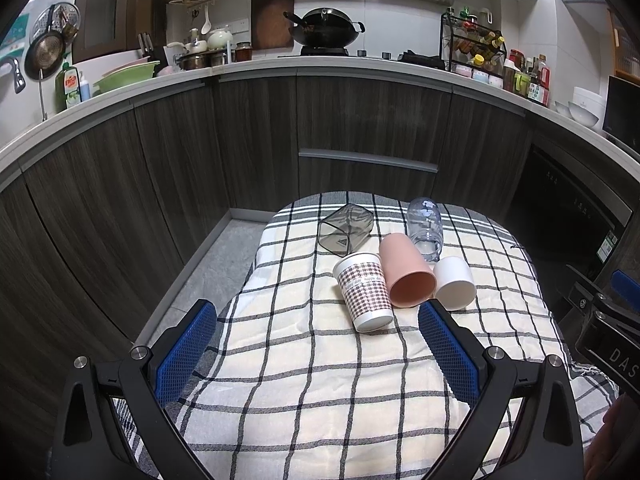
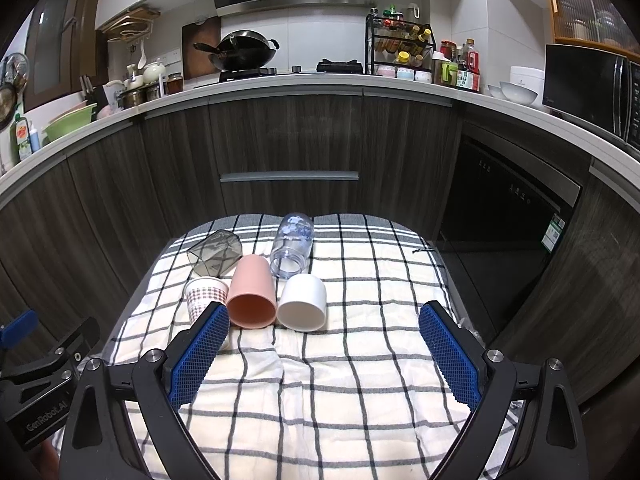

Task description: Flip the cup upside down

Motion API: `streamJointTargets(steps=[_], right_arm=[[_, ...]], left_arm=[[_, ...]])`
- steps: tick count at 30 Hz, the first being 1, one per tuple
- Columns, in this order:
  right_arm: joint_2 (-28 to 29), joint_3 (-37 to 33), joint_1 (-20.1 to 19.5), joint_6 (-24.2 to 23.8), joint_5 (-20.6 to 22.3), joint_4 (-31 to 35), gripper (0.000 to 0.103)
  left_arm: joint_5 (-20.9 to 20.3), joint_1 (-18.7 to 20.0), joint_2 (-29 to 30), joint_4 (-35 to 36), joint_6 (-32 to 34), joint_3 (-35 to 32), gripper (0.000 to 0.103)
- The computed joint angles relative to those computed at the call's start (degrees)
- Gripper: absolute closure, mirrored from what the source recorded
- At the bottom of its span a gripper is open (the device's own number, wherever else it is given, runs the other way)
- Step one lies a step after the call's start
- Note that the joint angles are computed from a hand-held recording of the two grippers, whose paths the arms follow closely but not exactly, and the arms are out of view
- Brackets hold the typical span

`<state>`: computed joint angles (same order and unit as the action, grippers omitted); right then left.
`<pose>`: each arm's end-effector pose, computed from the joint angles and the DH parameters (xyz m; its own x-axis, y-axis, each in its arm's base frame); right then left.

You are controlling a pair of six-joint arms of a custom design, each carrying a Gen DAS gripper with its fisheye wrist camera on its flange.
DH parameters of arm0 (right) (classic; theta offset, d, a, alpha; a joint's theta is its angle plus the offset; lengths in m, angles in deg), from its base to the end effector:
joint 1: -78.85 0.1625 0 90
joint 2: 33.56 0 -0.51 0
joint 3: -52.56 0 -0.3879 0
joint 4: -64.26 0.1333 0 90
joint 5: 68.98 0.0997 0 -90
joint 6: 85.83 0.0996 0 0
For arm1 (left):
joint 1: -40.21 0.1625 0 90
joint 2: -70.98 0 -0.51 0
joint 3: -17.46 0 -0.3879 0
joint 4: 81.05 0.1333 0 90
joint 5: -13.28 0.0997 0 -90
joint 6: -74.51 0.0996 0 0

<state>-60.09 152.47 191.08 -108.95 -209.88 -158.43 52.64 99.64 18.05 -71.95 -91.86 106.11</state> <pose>0.3061 -0.6010 0.0723 -0.6933 0.1632 0.7019 -0.5060 0.5834 -0.6353 -0.1225 -0.6209 0.2277 -0.7173 -0.0024 -0.6968 0.5428 0.6251 -0.5609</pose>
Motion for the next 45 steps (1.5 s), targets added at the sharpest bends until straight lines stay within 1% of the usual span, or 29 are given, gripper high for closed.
streamJointTargets(steps=[10, 20, 27, 32, 34, 40, 45], right_arm=[[0.24, -0.62, 0.1, 0.4, -0.09, 1.71, 0.007], [0.47, -1.9, -1.07, 0.66, 0.08, 2.85, 0.007], [1.57, -5.25, -2.9, -1.14, 0.89, 3.37, 0.007], [2.55, -7.91, -4.09, -2.46, 1.03, 3.91, 0.007], [2.77, -8.67, -4.6, -2.81, 1.12, 4.14, 0.007], [3.32, -10.42, -6.16, -2.09, 0.95, 5.72, 0.007], [3.52, -11.18, -7.41, -0.91, 0.86, 6.98, 0.007]], left_arm=[[0.24, 0.66, 0.41, 1.94, -1.03, -1.09, 0.0], [1.19, 1.9, 4.01, 6.17, -1.82, -5.54, 0.0], [1.89, 3.71, 7.79, 7.89, -2.84, -10.72, 0.0], [4.42, 5.27, 11.2, 9.16, -1.06, -15.4, 0.0], [4.61, 5.72, 12.92, 10.27, -0.78, -17.66, 0.0], [5.62, 7.14, 17.9, 12.53, -0.06, -24.09, 0.001], [5.47, 8.5, 22.15, 17.86, -1.93, -29.6, 0.004]])
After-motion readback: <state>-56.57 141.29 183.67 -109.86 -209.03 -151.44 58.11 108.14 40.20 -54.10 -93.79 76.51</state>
